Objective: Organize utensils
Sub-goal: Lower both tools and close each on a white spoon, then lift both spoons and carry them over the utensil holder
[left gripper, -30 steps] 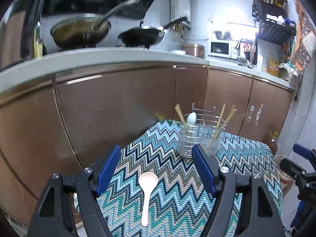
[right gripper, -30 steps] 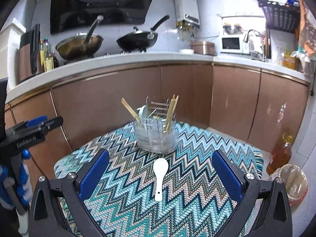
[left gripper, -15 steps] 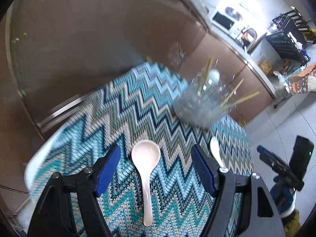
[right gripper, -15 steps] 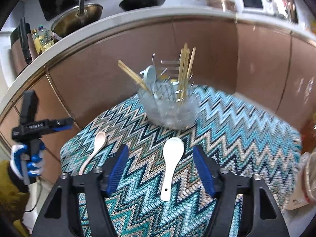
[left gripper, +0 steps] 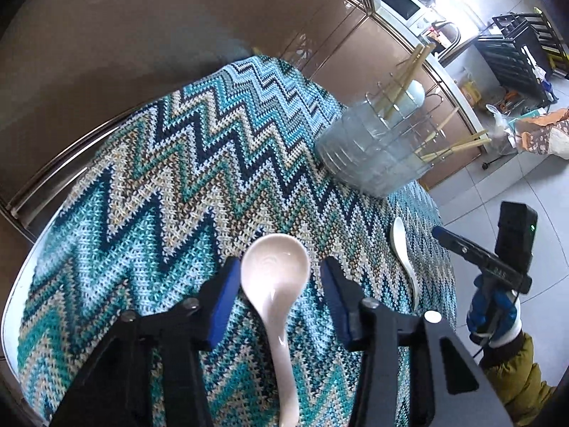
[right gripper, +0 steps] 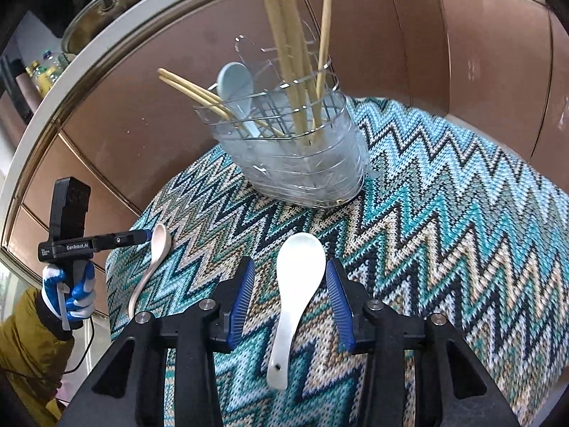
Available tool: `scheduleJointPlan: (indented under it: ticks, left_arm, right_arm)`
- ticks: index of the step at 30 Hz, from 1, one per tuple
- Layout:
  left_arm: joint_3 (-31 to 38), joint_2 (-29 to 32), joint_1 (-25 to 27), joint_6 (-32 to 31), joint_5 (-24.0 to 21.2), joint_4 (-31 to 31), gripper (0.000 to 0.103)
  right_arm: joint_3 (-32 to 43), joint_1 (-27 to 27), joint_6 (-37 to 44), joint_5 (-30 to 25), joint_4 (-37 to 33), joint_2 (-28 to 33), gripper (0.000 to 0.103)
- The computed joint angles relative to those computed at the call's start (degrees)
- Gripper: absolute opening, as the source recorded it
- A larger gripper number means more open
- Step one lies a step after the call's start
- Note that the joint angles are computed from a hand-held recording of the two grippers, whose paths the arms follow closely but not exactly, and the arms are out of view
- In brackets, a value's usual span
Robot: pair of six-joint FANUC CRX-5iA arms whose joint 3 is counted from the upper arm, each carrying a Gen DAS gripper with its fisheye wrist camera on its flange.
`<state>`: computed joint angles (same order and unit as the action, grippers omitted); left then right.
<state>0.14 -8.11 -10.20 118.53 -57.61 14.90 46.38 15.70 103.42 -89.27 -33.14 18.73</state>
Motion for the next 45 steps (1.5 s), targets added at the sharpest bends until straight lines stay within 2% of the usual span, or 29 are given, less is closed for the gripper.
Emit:
scheduleJointPlan:
  ticks: [4, 12, 17, 18, 20, 23, 25, 30, 35, 41, 45]
  left_arm:
    - [-1.5, 0.4, 1.2, -3.6, 0.8, 3.8, 0.032]
    - [-1.8, 2.6, 2.1, -8.1, -0.3, 7.4, 0.031]
    - [0.3, 4.4, 2.0, -8.6, -2.0, 6.7, 0.028]
    - [0.9, 4.8, 1.9, -8.3, -2.5, 6.3, 0.026]
    - [2.0, 5.5, 1.7, -7.1, -3.6, 5.3, 0.014]
    - [2.6, 5.9, 1.3, -5.3, -4.0, 4.3, 0.009]
    - [3.6, 6.1, 0.5, -3.8, -4.4, 2.7, 0.008]
    - [6.0, 6.3, -1.3, 0.2, -5.5, -1.4, 0.006]
    - [10.2, 6.1, -5.4, 5.3, -6.8, -9.2, 0.006]
    - [16.6, 5.5, -11.0, 11.1, -9.2, -19.8, 0.006]
    - [23.8, 6.3, -15.9, 14.5, -11.5, -28.9, 0.006]
  right_arm:
    - [6.6, 0.4, -1.1, -4.1, 0.1, 5.3, 0.037]
    - [17.7, 1.3, -0.5, -12.6, 0.0, 14.2, 0.036]
    - [20.6, 2.1, 0.0, -14.4, 0.2, 17.1, 0.036]
    - [21.4, 2.1, 0.2, -14.9, -0.1, 17.7, 0.034]
    - [22.0, 2.4, 0.7, -15.1, 0.0, 18.2, 0.029]
    - [23.5, 3.1, 1.3, -15.9, 0.8, 19.3, 0.011]
    - [24.1, 3.4, 2.1, -16.3, 1.5, 19.6, 0.009]
    - [19.2, 3.8, 4.7, -13.9, 3.7, 15.6, 0.005]
    - [8.6, 4.4, 7.7, -7.7, 5.9, 7.5, 0.005]
    - [-0.9, 4.8, 9.3, -0.1, 8.1, -1.9, 0.005]
    - [-4.0, 4.9, 9.4, 4.7, 8.5, -6.9, 0.005]
